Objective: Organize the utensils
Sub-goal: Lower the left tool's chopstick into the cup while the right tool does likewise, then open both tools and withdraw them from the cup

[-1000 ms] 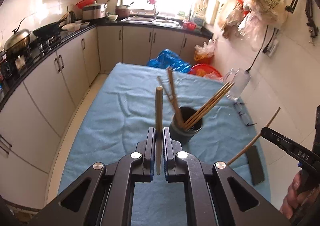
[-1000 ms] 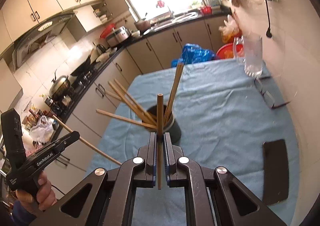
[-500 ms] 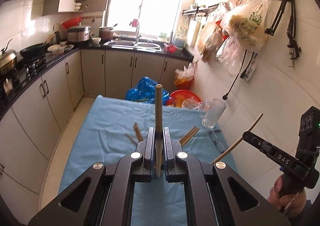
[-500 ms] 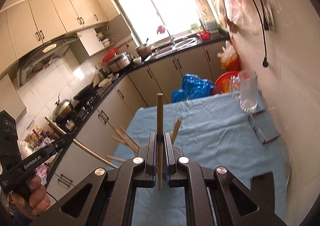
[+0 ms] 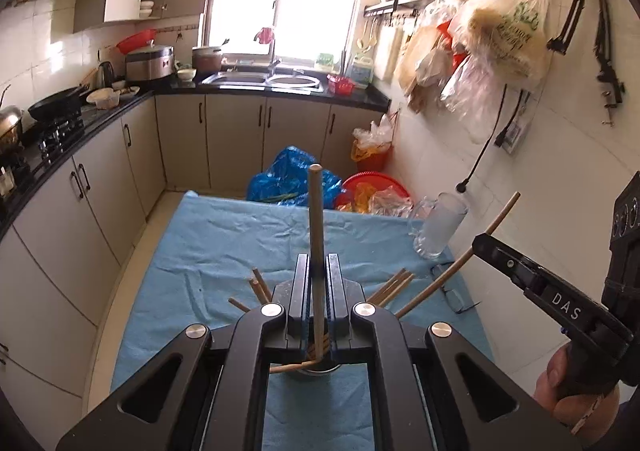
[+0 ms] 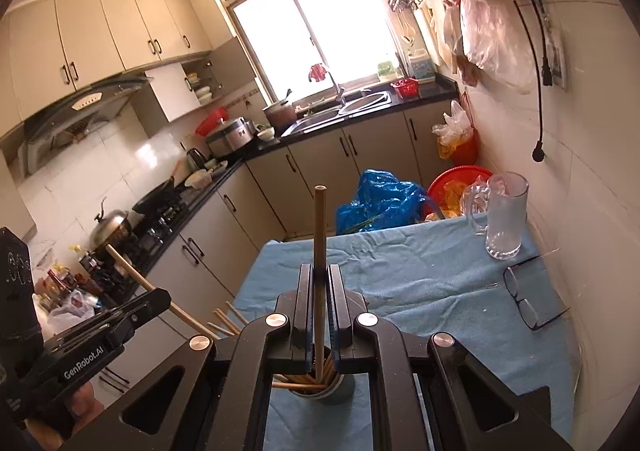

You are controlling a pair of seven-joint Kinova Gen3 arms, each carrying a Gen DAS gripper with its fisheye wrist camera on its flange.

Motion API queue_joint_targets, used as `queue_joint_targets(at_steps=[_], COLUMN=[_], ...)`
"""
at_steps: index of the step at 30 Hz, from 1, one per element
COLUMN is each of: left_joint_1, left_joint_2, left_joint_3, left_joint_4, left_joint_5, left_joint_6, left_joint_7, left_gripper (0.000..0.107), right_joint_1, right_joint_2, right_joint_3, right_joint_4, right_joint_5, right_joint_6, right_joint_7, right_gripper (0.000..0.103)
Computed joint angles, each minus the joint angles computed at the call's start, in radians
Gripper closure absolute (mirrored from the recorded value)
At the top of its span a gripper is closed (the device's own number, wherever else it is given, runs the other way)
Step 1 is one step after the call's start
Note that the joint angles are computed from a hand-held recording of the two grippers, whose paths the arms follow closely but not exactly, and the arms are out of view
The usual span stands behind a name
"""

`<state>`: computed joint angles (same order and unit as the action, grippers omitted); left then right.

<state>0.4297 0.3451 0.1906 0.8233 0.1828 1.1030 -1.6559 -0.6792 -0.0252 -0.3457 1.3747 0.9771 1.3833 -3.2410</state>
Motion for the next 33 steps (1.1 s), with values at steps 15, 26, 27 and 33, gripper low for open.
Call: queue_joint_targets(at_steps=[15,26,27,33], left_joint_1=[0.024,0.005,0.001,0.037], left_joint_2=[0.101,0.051,0.041,-0.056], left_joint_3=[-0.018,-0.029,-0.028,-0.052], left_joint_4=[-0.030,-0.008,0.000,0.121], left_joint_5=[-0.040,-0.039,-0.037,-0.133], left_joint_6=[0.053,0.002,-0.004,-0.111], left_joint_7=[0.010,0.038,0.042,0.102], left_gripper=[0.101,0.078,0.077,0.061], right_joint_1=[0.079,0.045,0.043,-0.003], right_joint_2=[0.042,0.011,0.009,0.032], right_joint_3=[0.097,0.055,0.049,0.009], right_joint_4=[0.088,0.060,0.055,-0.010], right_joint_5=[-0.218,-0.142,-0.137,-0.102], right_joint_6=[-0.200,-0.087,-0.073,0.097], right_joint_7=[0.066,0.013,0.007,0.010], right_gripper=[0.095,0.066,0.065,0.038])
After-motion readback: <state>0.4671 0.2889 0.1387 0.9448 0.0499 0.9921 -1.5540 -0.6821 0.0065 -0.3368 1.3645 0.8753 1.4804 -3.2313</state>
